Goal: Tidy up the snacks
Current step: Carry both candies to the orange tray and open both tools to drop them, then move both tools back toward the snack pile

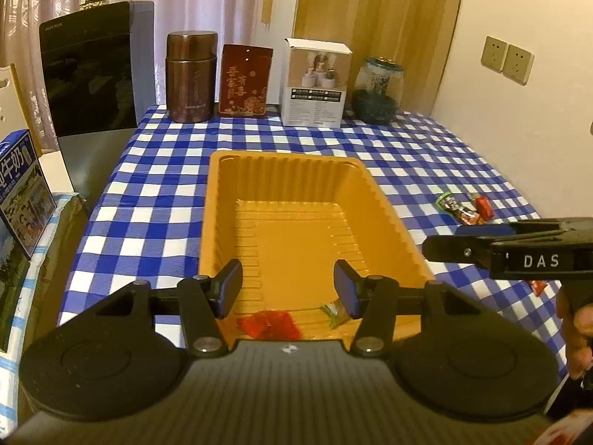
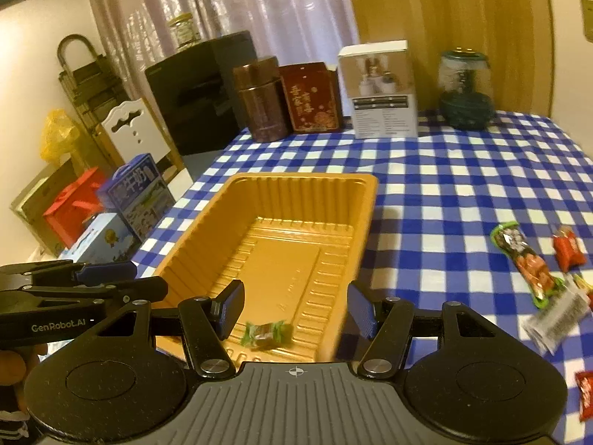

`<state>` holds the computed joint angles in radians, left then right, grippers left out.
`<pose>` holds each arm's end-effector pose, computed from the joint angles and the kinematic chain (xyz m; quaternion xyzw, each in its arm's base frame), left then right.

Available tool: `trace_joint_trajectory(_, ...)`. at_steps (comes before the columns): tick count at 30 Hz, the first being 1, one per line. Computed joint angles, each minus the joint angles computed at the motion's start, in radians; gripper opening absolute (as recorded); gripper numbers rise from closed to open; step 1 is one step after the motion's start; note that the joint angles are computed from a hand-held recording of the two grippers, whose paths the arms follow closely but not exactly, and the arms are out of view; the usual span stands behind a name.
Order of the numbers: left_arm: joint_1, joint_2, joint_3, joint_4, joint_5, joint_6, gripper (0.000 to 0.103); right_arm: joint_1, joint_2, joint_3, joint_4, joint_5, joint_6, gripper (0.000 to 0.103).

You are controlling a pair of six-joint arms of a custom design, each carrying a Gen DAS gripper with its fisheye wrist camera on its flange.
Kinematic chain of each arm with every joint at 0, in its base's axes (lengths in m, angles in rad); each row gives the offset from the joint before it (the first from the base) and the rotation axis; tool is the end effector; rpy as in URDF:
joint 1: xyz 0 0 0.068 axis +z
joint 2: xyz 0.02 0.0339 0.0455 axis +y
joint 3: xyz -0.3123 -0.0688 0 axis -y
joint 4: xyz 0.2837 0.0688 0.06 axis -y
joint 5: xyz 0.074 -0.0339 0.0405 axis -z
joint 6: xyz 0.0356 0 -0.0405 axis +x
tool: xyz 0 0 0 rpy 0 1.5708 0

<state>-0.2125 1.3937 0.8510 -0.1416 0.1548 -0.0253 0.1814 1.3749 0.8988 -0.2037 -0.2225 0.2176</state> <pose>0.3151 -0.0736 0.2568 0.1172 0.8936 -0.1201 0.4163 0.3167 0.0661 0.2748 -0.0316 0.8975 0.1831 0.3999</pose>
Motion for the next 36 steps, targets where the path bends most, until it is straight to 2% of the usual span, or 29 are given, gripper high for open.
trace_joint_trajectory(5, -0.038, -0.042, -0.02, -0.009, -0.015, -0.034, 0.062, -0.015, -0.088, -0.031, -0.047, 0.023, 0.02, 0.062)
trace_joint_trajectory(10, -0.084, -0.084, -0.032, -0.031, -0.034, -0.073, 0.063, -0.025, -0.185, -0.061, -0.103, 0.06, 0.024, 0.062)
trace_joint_trajectory(15, -0.137, -0.119, -0.038, -0.045, -0.058, -0.112, 0.073, -0.043, -0.273, -0.088, -0.156, 0.086, 0.034, 0.062)
trace_joint_trajectory(22, -0.219, -0.156, -0.045, -0.045, -0.095, -0.144, 0.081, -0.101, -0.393, -0.129, -0.227, 0.102, 0.046, 0.063)
trace_joint_trajectory(27, -0.293, -0.162, -0.049, -0.027, -0.129, -0.175, 0.087, -0.169, -0.487, -0.166, -0.277, 0.103, 0.034, 0.07)
trace_joint_trajectory(32, -0.379, -0.15, -0.05, 0.005, -0.163, -0.212, 0.09, -0.263, -0.593, -0.209, -0.335, 0.097, 0.005, 0.071)
trace_joint_trajectory(36, -0.446, -0.111, -0.033, 0.026, -0.176, -0.235, 0.092, -0.389, -0.66, -0.241, -0.384, 0.048, -0.039, 0.071)
